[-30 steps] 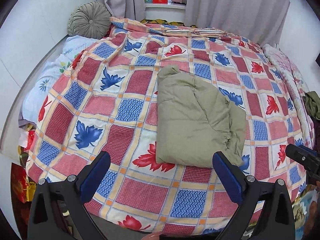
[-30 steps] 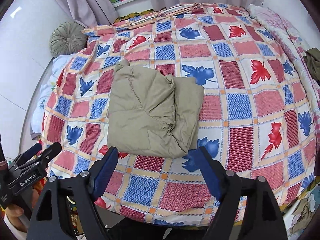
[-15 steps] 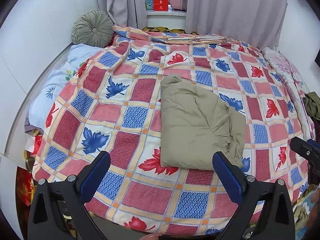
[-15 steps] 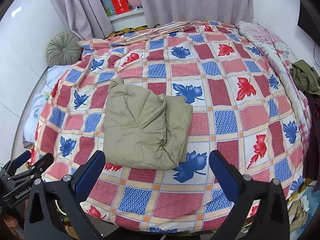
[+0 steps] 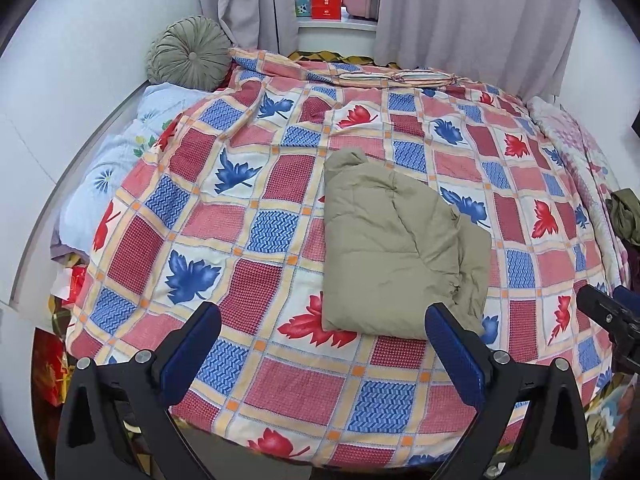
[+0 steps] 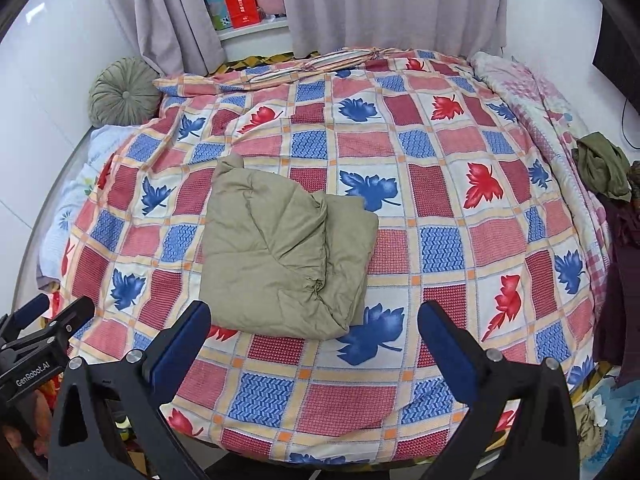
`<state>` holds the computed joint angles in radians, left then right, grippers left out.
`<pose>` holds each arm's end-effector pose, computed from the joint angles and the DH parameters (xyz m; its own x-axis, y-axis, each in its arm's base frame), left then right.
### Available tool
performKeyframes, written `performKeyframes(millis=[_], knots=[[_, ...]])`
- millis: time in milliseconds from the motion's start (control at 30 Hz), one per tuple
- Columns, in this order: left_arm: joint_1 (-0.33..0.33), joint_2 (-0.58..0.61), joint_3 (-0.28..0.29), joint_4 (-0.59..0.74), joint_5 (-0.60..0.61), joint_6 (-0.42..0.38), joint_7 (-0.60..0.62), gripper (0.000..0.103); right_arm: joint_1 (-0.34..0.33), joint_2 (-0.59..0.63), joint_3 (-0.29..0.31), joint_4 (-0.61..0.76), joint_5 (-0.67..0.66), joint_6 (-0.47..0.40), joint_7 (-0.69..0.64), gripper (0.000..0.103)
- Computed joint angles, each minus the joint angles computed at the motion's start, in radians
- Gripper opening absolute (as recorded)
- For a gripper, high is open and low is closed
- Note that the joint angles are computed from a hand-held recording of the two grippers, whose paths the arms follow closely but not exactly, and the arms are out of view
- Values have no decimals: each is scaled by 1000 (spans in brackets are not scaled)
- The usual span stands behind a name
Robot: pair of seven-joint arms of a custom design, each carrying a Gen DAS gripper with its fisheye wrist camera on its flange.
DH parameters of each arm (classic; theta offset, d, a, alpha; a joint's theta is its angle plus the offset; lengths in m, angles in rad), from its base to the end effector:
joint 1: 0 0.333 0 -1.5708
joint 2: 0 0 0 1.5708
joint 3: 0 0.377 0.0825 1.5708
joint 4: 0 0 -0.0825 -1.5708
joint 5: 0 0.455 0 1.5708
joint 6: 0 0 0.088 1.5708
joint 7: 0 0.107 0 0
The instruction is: Fold large clothes
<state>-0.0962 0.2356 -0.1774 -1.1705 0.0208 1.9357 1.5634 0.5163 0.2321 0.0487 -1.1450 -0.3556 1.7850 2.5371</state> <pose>0.7110 -0.1748 0.7906 -0.2560 -0.9664 0.0244 -0.8358 0.2085 -0.5079 0.6271 0.3549 0.7912 -0.3559 -0.9257 -0.1283 -0.7881 0.3711 -0.4911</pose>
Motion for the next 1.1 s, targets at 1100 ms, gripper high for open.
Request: performKeyframes(millis=[1100], knots=[[-1,-13,-1,-18,-4,4,10,102,3,13,-6,22,2,-14,-3,103]])
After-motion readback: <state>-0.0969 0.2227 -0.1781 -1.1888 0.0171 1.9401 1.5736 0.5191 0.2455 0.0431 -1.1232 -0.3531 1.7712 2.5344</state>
